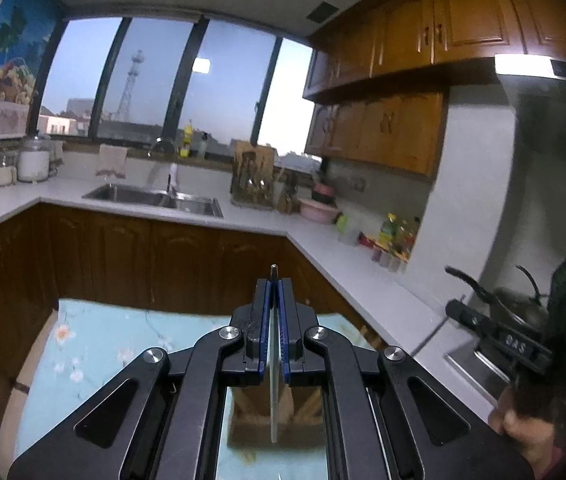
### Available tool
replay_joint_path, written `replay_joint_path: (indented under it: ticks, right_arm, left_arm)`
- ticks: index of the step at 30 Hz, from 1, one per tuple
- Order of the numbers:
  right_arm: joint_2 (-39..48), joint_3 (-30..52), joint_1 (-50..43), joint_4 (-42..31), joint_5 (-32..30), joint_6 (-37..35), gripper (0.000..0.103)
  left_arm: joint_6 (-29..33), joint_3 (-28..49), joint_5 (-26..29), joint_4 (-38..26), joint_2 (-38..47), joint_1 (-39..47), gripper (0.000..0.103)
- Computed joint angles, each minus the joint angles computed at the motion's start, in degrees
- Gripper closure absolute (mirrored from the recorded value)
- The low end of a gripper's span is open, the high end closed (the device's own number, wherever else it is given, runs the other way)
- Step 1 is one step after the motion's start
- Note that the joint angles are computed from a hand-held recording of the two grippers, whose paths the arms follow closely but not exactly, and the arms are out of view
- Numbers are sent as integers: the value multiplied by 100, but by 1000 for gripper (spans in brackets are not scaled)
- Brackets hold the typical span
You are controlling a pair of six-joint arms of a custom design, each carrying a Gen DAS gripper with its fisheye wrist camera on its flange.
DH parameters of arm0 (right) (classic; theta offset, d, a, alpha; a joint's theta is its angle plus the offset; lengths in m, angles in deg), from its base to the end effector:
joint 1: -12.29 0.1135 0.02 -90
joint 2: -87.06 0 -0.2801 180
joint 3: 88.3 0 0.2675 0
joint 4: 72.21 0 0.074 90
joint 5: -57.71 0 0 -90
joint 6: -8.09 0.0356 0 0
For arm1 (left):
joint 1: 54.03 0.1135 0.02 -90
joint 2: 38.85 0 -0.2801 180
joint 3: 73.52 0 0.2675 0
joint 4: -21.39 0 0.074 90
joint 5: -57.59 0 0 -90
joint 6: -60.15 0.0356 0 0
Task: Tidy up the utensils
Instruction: 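Lift the metal chopstick with the left tool while the right tool carries its chopstick to the holder, then lower the metal chopstick into the holder and open the left tool while the right tool releases its chopstick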
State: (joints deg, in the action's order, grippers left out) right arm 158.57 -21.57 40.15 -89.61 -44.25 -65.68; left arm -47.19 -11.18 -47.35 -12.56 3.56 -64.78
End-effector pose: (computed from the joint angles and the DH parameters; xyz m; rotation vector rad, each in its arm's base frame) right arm 0.2605 0.1460 0.3158 -0.3448 1.9874 0.7030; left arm 0.1686 -0.0227 0.3673 -0.2873 1.7855 -0.1121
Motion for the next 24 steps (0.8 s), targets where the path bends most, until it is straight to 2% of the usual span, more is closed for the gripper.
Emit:
replay_joint_path:
  ticks: [5,12,24]
  right_arm:
    - [489,209,32,329,167,-55,99]
    - [867,-112,150,979,441,-11,99]
    - [1386,-551,220,1350,345,202,99]
  left_arm:
    - [-135,74,250,669,724,446,100]
    - [-422,-469,26,1521,1268,424,100]
    - [-611,-1336,-24,2064,1595,187,100]
